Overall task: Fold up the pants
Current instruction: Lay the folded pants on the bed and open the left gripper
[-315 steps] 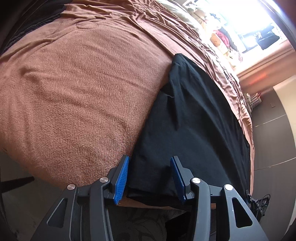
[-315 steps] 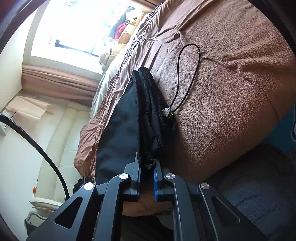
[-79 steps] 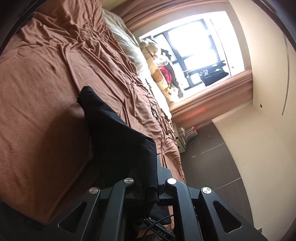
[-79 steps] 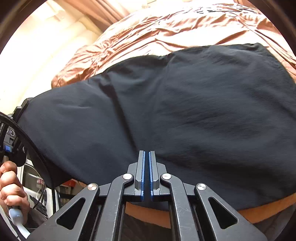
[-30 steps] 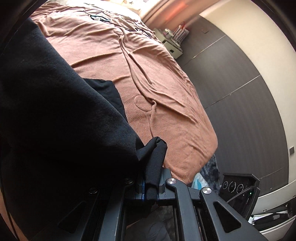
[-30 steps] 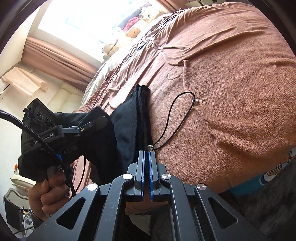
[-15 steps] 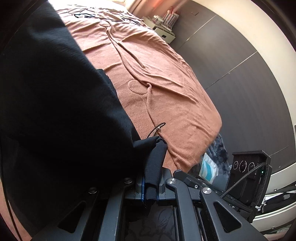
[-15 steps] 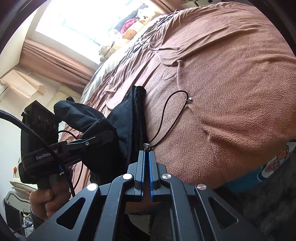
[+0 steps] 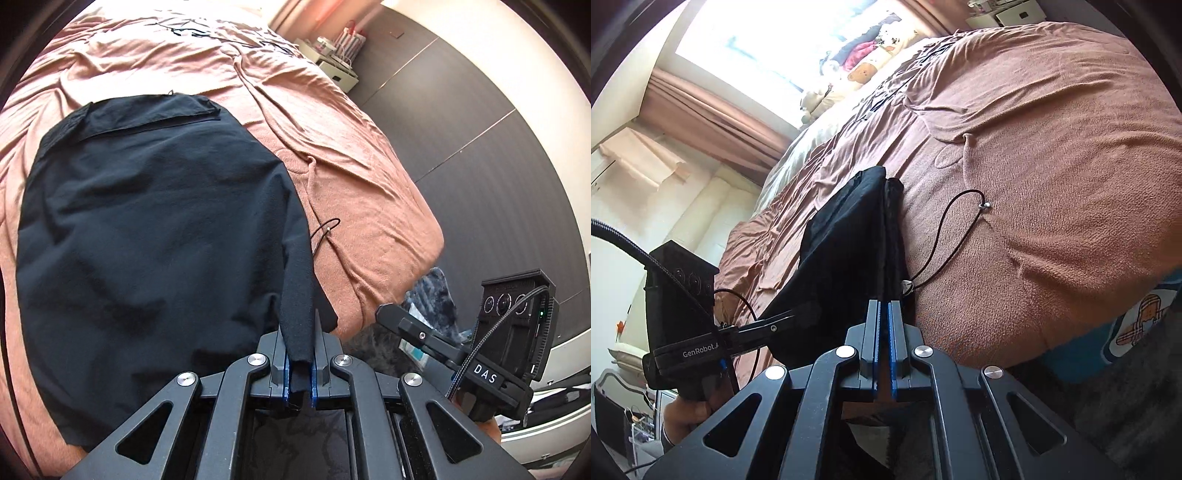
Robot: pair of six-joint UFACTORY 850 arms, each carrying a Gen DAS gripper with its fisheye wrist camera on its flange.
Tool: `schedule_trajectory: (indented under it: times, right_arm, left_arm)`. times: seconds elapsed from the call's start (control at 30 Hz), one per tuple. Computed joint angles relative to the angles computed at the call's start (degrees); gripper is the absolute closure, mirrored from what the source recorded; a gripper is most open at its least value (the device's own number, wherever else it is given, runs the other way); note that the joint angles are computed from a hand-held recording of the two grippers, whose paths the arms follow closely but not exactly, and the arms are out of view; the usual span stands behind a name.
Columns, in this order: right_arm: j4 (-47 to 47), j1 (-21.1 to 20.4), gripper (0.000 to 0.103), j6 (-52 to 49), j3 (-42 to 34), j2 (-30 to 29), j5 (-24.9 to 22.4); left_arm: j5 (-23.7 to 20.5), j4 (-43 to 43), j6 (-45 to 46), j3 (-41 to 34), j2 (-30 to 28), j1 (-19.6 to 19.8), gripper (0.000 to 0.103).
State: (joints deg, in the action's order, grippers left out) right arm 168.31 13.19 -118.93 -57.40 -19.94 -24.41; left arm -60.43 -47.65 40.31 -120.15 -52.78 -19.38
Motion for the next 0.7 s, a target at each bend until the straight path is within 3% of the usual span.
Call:
schedule_trajectory:
  times: [0.3,0.43,0.53,0.57,0.6,0.63,0.7]
  right_arm:
    - [-1.0,0.5,0.103,0.4,0.2,0.5,-0.3]
    - [-3.9,0.2,0.102,3.7,0.1,0.1,-1.0]
    - [-7.2,-0.2,0.101,7.8,-0.4,-0.7,-1.7]
    - [-8.7,-0.4,0.101,9.2,-0.8,-1.0,-1.8]
    - [-10.2,-0.5,0.098,10.8,-1.1,-1.4,-2.0]
    - [-11.1,-0.4,0.094,11.9,-1.3,-1.6,-2.3]
    - [-10.9,-0.1,0.062,11.9,-1.8,-1.9,-2.4]
  left_arm:
    - [2.5,0.0,2.5,7.2,4.3,0.2,0.096]
    - [0.7,-0.1,1.7,7.7,4.4,0.7,0.091]
    - [-0.5,-2.0,3.0,9.1,5.3,1.3,0.065]
    - [0.1,-2.6,3.8,10.1,6.1,1.6,0.05]
    - [1.0,-3.5,4.8,11.6,7.1,1.8,0.041]
    - [1.6,-4.4,5.7,12.3,7.7,2.2,0.04]
    - [2.2,-5.7,7.1,13.7,8.7,2.9,0.039]
